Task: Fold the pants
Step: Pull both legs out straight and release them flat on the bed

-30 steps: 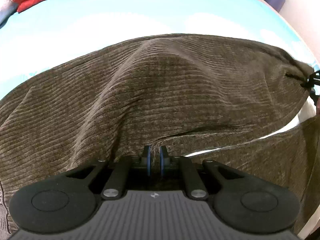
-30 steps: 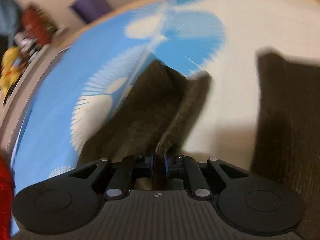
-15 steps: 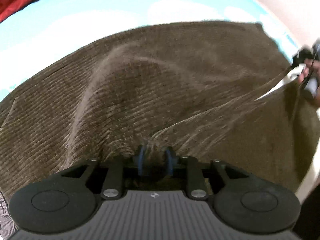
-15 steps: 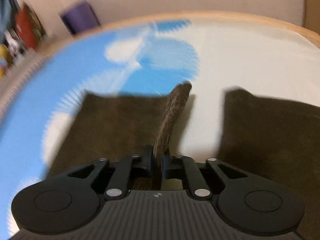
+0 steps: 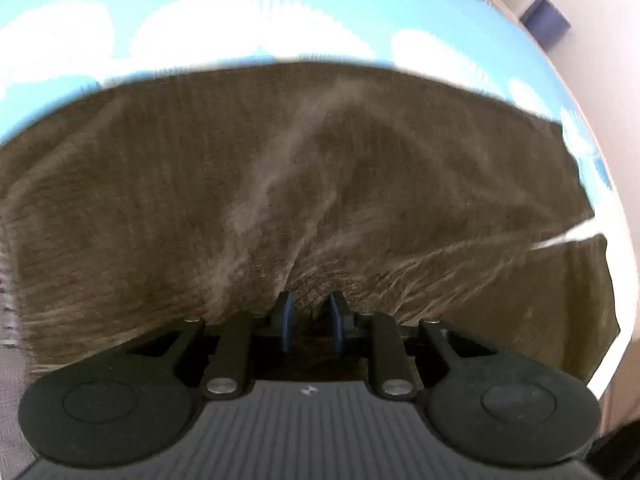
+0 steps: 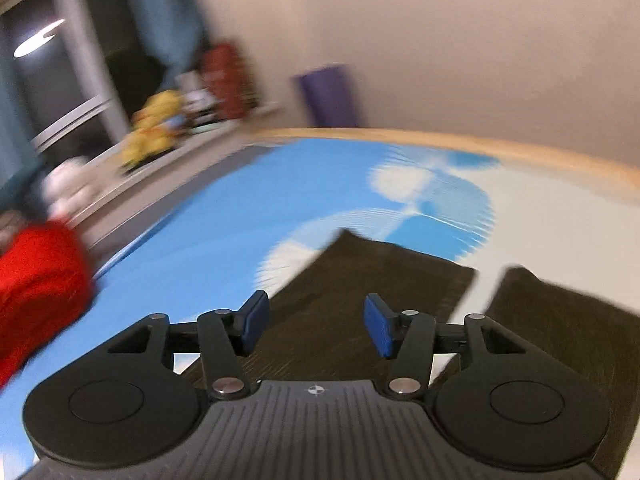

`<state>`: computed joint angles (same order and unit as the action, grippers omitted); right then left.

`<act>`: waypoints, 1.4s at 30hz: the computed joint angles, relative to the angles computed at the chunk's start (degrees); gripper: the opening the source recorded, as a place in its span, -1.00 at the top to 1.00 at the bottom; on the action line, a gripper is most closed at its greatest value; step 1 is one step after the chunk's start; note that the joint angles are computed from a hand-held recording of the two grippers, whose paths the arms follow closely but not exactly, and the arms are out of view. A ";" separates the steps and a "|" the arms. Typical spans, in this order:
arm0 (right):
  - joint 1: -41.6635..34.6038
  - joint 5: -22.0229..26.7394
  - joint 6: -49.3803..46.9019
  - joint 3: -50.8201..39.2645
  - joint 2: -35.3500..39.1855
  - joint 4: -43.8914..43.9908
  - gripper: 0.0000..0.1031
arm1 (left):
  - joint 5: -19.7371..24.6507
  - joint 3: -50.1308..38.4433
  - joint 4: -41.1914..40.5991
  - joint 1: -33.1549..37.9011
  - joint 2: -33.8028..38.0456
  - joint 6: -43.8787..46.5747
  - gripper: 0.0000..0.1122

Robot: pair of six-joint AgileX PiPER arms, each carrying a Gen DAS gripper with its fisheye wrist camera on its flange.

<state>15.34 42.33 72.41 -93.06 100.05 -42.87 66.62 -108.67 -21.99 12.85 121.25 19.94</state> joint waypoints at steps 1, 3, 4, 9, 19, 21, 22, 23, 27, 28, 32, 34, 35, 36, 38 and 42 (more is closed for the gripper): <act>0.87 -0.50 -1.73 1.40 -1.93 0.26 -0.07 | -1.28 0.90 -0.19 -0.17 -1.84 0.75 0.59; 2.76 -0.60 -4.95 3.72 -5.64 1.74 -0.07 | -2.27 2.46 -1.66 -0.03 -5.52 1.41 0.59; 3.30 -0.21 -6.40 4.25 -6.88 3.10 -0.07 | -2.55 3.24 -3.06 0.36 -7.08 1.83 0.59; 9.40 2.18 -6.08 8.53 -14.24 2.08 -0.07 | -7.61 12.33 -4.65 1.01 -18.14 4.67 0.59; 20.95 2.27 5.31 18.50 -25.69 -9.48 -0.17 | -10.34 26.49 -5.48 11.42 -43.27 14.03 0.44; 25.09 3.92 6.96 20.34 -27.29 -10.89 -0.23 | -8.38 30.92 -10.05 17.15 -49.39 20.64 0.44; 26.44 3.81 7.32 20.91 -28.05 -10.47 -0.23 | -7.89 33.84 -12.02 19.47 -52.18 23.46 0.44; 27.99 2.42 9.81 22.75 -29.31 -12.15 -0.23 | -6.99 37.56 -14.18 22.40 -55.49 26.51 0.44; 37.40 1.96 16.27 29.89 -32.28 -20.25 -0.23 | -5.83 54.26 -18.09 29.19 -66.94 35.28 0.44; 39.43 2.43 17.19 31.52 -32.74 -21.19 -0.23 | -5.86 58.65 -18.15 30.33 -69.59 36.97 0.44; 48.63 8.97 21.26 34.43 -33.93 -22.24 -0.23 | -1.29 63.18 -10.18 29.12 -71.07 32.51 0.54; 51.81 10.76 20.61 33.67 -33.87 -22.21 -0.23 | -3.84 63.78 -10.26 28.14 -70.91 33.70 0.54; 53.60 11.64 19.98 33.54 -33.79 -22.85 -0.23 | -6.34 64.06 -8.52 26.23 -70.81 32.22 0.54; 54.93 12.41 19.22 33.31 -33.55 -22.95 -0.24 | -8.13 64.34 -6.88 25.04 -70.12 30.53 0.54; 57.08 14.28 17.54 32.34 -32.60 -22.35 -0.24 | -7.40 63.62 -5.80 25.44 -67.59 27.41 0.54; 57.59 15.14 14.79 30.40 -31.02 -19.94 -0.29 | -6.32 61.88 -4.88 25.67 -63.13 24.34 0.54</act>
<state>72.93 57.47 87.20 -62.66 69.03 -62.81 60.30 -46.79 -26.87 38.52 58.12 44.29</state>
